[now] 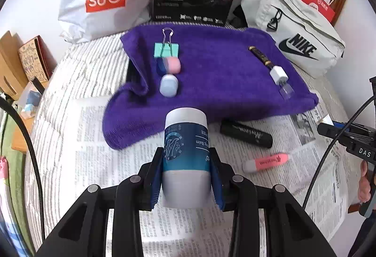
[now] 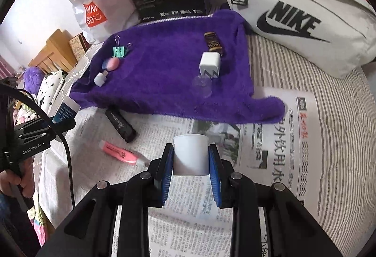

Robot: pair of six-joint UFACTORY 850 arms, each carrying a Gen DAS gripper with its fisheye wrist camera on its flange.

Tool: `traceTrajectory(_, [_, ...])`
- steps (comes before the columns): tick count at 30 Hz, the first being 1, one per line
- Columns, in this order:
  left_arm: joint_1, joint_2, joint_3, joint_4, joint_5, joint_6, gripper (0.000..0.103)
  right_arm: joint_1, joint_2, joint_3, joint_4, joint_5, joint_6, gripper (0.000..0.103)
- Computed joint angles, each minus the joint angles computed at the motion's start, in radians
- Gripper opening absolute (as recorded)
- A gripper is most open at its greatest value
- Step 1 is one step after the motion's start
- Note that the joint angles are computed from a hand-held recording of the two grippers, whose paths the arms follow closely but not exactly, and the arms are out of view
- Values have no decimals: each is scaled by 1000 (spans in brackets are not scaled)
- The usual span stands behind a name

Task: Organize rigid objects
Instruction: 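Carry the bottle and white roll onto the towel, opening the right gripper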

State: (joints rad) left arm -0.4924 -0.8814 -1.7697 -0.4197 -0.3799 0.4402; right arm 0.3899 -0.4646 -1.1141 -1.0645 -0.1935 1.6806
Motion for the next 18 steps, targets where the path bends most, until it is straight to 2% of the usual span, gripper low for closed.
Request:
traceTrajectory(10, [7, -33, -86, 25, -27, -15, 34, -29, -25, -77, 76, 17, -130, 29])
traceTrajectory(18, [18, -80, -170, 71, -55, -62, 34, -69, -128, -236, 276, 7, -385, 29])
